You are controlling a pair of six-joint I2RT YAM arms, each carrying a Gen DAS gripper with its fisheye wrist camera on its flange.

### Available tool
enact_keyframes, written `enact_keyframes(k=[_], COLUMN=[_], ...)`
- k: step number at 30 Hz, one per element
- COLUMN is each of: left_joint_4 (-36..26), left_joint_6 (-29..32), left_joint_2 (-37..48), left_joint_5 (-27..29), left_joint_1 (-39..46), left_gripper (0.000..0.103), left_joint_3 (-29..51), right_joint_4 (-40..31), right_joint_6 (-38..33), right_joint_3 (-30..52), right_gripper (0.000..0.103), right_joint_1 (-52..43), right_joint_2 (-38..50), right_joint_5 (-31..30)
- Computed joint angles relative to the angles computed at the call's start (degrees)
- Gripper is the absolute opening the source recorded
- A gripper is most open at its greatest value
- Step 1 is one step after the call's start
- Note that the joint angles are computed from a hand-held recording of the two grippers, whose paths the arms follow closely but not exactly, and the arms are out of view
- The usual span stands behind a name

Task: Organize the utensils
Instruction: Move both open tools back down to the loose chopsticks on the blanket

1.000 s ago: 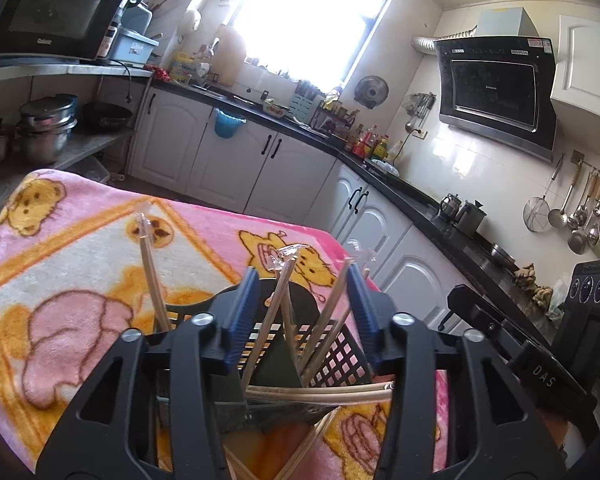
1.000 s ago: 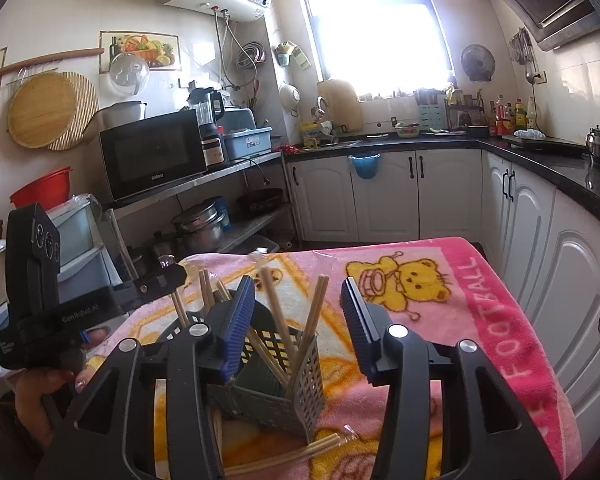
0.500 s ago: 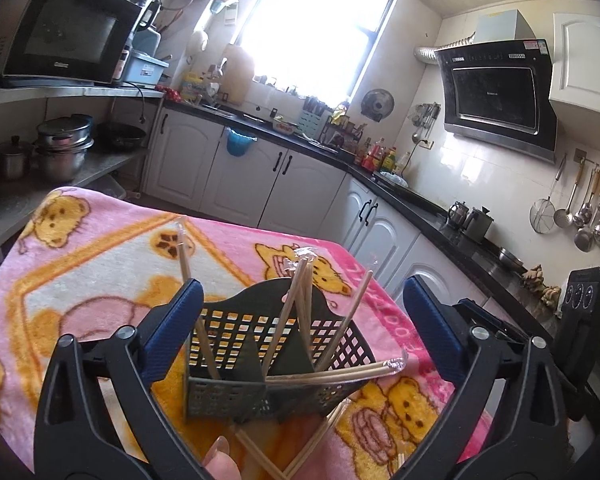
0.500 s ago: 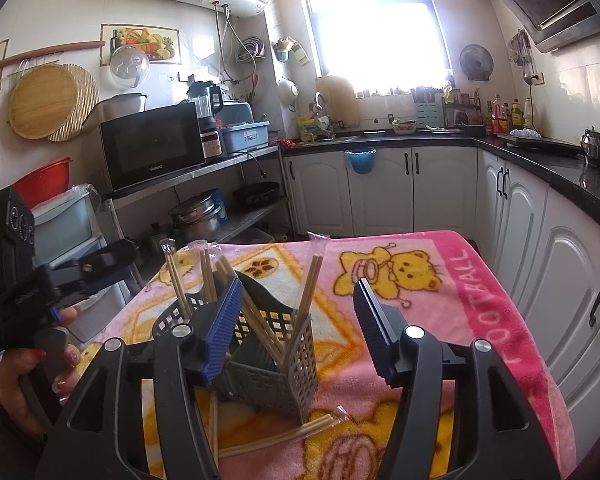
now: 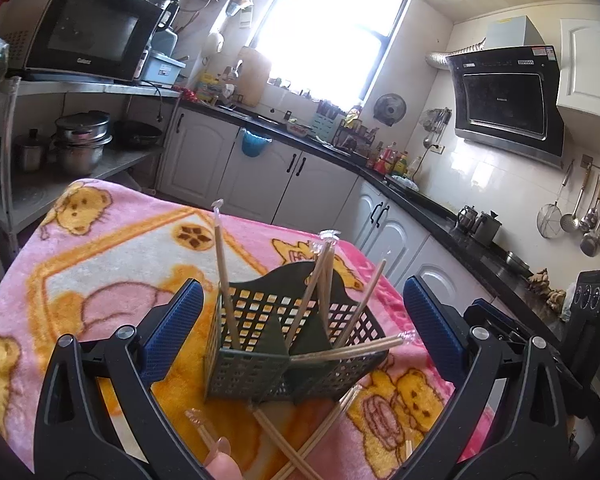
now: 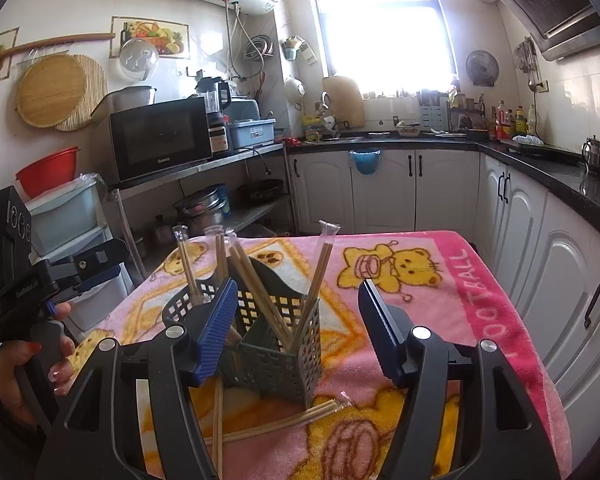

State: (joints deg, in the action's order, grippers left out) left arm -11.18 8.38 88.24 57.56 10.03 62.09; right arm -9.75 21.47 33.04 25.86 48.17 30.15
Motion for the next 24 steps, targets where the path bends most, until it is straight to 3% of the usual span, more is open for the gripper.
enact_keyframes(k=[11,24], left_joint_4=[-4.34,-8.04], left_joint_6=[6.67,11.45], left_joint_2=[0.30,2.36], left_joint_5=[-0.56,-2.70], left_joint_1=[2.45,3.91], left_gripper=[0.092,0.092], left_joint_3=[-2.16,-3.21], right_joint_4=[-2.71,-3.88], right_joint_6=[2.28,5.74], right_joint_3=[-0.93,-2.73], right_gripper=[0.062,0.062], right_joint_1=[4.88,7.55], right_joint_2=[0.76,3.42], right_joint_5=[2.69,1.46])
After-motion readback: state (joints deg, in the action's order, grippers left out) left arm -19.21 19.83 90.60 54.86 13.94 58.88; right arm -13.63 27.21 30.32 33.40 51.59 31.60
